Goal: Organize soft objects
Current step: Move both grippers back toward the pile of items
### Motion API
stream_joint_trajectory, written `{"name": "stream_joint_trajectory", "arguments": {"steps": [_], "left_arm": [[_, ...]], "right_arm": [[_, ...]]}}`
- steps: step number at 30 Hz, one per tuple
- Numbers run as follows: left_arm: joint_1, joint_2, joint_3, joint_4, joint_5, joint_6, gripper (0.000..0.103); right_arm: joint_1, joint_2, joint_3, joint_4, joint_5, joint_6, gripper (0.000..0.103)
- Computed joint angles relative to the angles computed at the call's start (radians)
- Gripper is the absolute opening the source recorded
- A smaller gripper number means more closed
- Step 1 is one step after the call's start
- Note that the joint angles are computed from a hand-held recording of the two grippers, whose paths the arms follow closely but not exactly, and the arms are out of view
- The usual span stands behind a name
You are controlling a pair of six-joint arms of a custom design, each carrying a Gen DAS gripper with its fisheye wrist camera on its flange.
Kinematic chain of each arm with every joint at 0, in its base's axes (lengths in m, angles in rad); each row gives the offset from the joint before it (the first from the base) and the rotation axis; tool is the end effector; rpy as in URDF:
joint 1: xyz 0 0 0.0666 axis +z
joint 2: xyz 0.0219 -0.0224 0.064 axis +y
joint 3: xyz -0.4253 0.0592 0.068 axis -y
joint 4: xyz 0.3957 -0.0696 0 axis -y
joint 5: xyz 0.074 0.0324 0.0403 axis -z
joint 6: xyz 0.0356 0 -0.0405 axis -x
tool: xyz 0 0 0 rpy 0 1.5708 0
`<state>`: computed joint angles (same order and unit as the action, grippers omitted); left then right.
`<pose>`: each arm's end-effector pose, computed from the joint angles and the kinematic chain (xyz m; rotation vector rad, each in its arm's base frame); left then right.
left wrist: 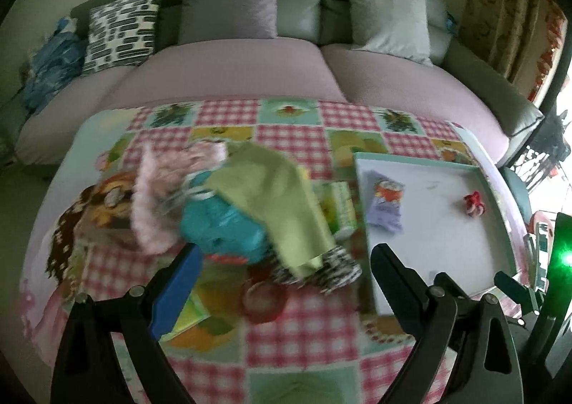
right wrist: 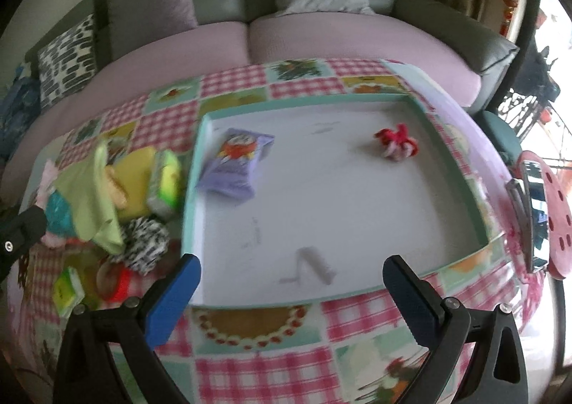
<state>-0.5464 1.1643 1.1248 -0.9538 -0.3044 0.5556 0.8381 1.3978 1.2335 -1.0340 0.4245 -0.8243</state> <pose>0.3218 -0.1837 0.4419 -0.1252 2.4949 -0.0620 0.3086 0.3204 0.3973 0.0870 2.5830 -0.0156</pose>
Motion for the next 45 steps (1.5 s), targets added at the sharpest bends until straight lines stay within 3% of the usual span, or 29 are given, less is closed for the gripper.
{"name": "stream_joint_trajectory", "arguments": {"steps": [10,19,45], "left_arm": [[0.148,-0.131,-0.078,-0.041,-0.049,0.036,0.095],[0.324,-0.178,-0.146,-0.086,-0.01,0.063,0.095],[0.301,0.022,-0.202,-0.041,0.224,-0.009,0.095]], "right_arm": [[0.054,0.043,0.045,0.013,-0.004,0.044,0.103],[0.085,0.095,0.08,0.058,-0.075,0.103,0.103],[0.1,0.191,0.116,0.12,-0.166,0.185,0.103]]}}
